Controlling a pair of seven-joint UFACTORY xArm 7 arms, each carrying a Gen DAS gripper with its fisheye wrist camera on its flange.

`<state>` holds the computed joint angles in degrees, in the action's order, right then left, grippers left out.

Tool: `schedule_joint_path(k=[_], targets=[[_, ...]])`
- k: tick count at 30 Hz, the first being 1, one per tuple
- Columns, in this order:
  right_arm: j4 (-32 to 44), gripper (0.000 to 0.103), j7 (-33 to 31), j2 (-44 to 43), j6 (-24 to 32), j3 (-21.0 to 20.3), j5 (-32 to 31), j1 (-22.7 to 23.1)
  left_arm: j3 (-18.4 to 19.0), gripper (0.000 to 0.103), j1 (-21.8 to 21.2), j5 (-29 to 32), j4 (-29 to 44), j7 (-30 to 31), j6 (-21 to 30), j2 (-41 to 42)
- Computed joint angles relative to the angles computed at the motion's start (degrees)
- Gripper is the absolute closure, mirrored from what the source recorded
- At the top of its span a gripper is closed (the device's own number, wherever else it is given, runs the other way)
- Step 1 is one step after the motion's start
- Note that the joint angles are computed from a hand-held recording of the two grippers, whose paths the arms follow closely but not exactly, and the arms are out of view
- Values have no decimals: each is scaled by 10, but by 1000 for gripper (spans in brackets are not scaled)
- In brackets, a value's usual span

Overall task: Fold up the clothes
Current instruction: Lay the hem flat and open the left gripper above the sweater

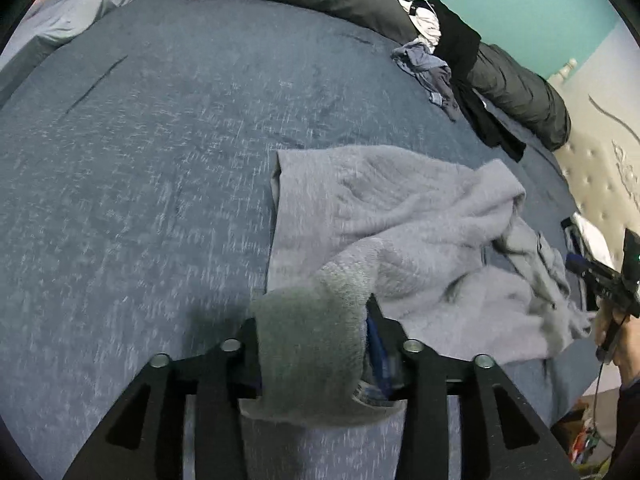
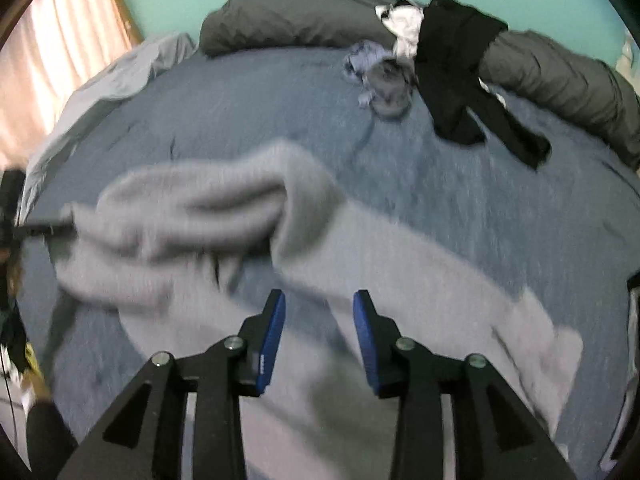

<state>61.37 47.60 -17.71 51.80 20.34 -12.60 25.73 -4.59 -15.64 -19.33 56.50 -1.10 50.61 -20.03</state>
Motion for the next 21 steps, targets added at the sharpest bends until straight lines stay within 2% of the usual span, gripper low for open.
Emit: schedule_joint_path(k=[6, 12, 17, 21], targets=[[-134, 67, 25, -170, 42, 3, 74, 28, 5, 52, 8, 18, -47, -16, 29, -77], [-209, 67, 50, -319, 113, 20, 123, 37, 5, 48, -4, 14, -107, -19, 52, -154], [-239, 67, 71, -390, 153, 42, 155, 44, 2, 48, -26, -4, -155, -20, 58, -188], [-257, 67, 78, -409, 159, 55, 178, 55, -2, 47, -39, -18, -179, -29, 53, -189]])
